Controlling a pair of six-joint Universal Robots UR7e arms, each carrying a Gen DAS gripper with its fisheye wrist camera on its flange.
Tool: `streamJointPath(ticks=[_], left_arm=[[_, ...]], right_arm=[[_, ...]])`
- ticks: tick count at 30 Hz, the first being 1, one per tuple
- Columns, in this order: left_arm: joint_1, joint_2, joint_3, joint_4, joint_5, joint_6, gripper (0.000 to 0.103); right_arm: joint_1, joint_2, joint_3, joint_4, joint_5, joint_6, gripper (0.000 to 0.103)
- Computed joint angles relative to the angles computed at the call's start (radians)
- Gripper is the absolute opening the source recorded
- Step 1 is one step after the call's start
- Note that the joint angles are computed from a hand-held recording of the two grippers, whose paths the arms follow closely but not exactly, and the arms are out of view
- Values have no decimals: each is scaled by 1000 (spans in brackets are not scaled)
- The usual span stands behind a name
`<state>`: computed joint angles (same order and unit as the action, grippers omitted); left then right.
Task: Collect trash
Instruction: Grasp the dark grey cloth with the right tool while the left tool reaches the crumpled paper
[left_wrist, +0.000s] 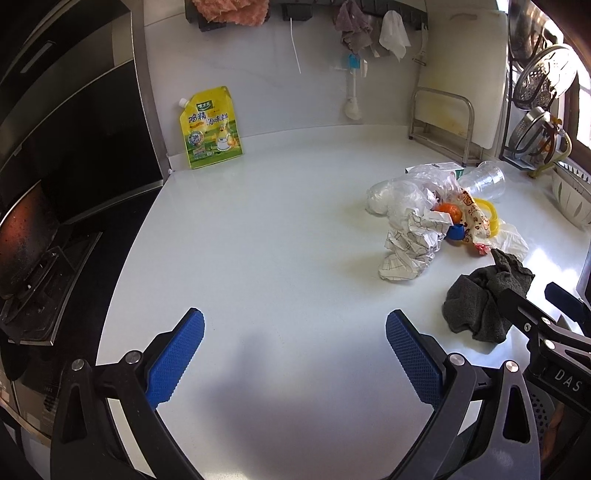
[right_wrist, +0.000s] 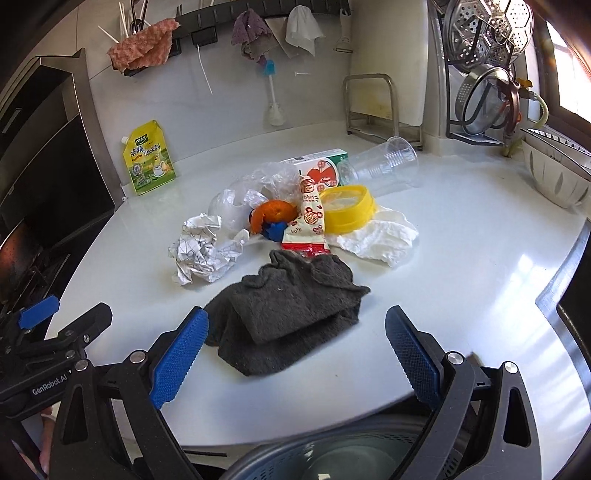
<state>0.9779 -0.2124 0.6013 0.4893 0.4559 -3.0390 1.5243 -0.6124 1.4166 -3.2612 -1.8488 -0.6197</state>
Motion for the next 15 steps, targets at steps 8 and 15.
streamJointPath(ticks=[8, 15], left_arm=[[12, 13, -33, 20, 26, 4, 97], [10, 30, -60, 26, 53, 14, 97]], right_arm=[[15, 70, -78, 17, -82, -13, 88], [15, 49, -52, 33, -45, -43, 31]])
